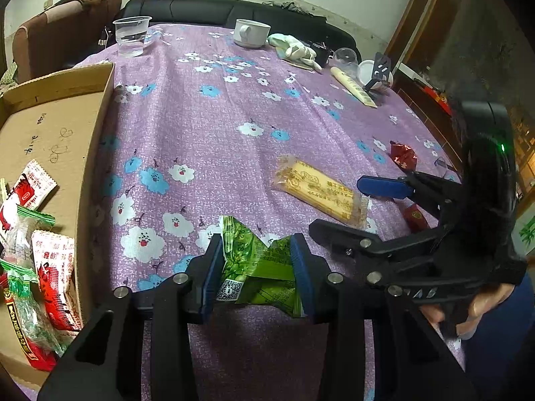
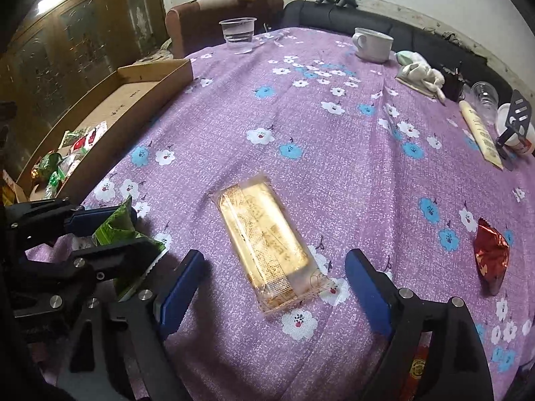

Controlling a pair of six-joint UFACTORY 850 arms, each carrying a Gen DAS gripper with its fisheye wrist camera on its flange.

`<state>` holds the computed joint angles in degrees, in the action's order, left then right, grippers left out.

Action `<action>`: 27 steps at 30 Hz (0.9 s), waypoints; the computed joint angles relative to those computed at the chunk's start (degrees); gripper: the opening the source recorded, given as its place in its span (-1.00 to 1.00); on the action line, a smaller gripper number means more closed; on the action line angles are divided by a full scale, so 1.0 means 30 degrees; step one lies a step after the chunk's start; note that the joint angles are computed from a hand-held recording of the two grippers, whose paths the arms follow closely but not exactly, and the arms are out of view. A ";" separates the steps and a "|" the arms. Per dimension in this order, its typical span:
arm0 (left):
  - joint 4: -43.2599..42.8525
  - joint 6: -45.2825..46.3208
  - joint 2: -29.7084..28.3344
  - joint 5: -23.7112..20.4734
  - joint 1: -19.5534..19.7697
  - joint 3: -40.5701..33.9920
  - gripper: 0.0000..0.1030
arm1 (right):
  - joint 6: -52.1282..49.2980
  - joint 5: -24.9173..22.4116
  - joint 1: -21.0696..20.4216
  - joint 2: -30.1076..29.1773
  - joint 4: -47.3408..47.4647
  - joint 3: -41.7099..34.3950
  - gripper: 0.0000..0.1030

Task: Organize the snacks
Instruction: 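Grasp the yellow biscuit packet with the right tool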

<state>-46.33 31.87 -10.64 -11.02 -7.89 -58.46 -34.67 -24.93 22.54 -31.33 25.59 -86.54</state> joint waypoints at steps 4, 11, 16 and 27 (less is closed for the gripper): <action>-0.0152 0.0146 0.0002 -0.0011 0.0010 0.0011 -0.26 | 0.0020 -0.1411 -0.0362 -0.0711 0.1037 -0.1160 0.70; -0.0538 0.0547 0.0007 -0.0089 0.0044 0.0018 -0.26 | -0.1389 -0.2725 -0.1025 -0.0659 0.5780 -0.0948 0.71; -0.0899 0.0894 0.0011 -0.0162 0.0050 0.0013 -0.26 | -0.1361 -0.1859 -0.1424 0.0035 1.0105 0.0488 0.70; -0.1620 0.1584 0.0004 -0.0249 0.0112 0.0026 -0.26 | 0.2199 -0.4331 -0.0171 -0.1241 -0.0588 -0.3469 0.61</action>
